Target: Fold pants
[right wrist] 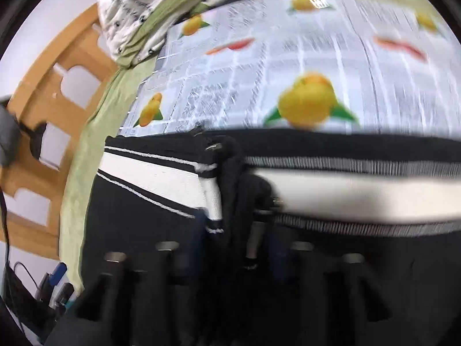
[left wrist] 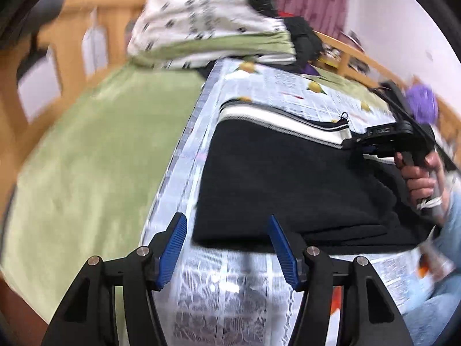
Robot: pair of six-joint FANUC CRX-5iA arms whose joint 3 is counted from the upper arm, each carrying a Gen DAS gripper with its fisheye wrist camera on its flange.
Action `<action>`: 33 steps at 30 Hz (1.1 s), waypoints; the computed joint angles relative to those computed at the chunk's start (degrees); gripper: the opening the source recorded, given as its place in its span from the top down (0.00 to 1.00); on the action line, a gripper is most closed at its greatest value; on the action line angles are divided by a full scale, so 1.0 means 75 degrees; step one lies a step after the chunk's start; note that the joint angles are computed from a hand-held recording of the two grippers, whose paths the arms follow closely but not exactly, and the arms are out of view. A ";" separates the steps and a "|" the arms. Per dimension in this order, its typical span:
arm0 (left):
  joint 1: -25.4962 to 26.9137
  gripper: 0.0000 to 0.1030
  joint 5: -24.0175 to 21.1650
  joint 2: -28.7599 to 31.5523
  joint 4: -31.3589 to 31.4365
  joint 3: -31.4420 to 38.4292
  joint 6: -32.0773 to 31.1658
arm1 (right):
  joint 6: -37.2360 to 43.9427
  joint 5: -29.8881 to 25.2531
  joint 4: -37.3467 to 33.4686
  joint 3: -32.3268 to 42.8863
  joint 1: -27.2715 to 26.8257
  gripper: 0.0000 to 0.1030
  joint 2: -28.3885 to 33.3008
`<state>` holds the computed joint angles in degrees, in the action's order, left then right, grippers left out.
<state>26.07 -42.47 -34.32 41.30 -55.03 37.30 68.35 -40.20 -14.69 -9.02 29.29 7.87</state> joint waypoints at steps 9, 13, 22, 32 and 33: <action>0.0403 0.45 -0.0904 0.1093 0.1375 -0.0204 -0.0163 | -0.0731 0.0124 0.0849 -0.0589 0.0219 0.72 -0.0253; 0.0148 0.42 -0.0801 0.1831 0.2382 -0.0282 -0.0336 | -0.1305 -0.0305 0.1691 -0.1067 0.0597 0.67 -0.0983; -0.0832 0.74 0.0354 0.2221 0.2549 -0.0035 0.0550 | -0.4784 -0.1104 0.4657 -0.3741 0.1774 0.52 -0.3806; -0.3083 0.88 0.1240 0.1054 0.0383 0.1458 0.2174 | -0.6464 -0.1973 0.5843 -0.5137 0.1517 0.52 -0.6121; -0.3395 0.88 0.1306 0.1082 0.0292 0.1614 0.2252 | -0.6447 -0.2068 0.5973 -0.5231 0.1399 0.52 -0.6449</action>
<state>0.61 -32.68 -26.20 43.49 -42.92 54.20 20.00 -55.71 30.10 -48.25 39.78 -40.50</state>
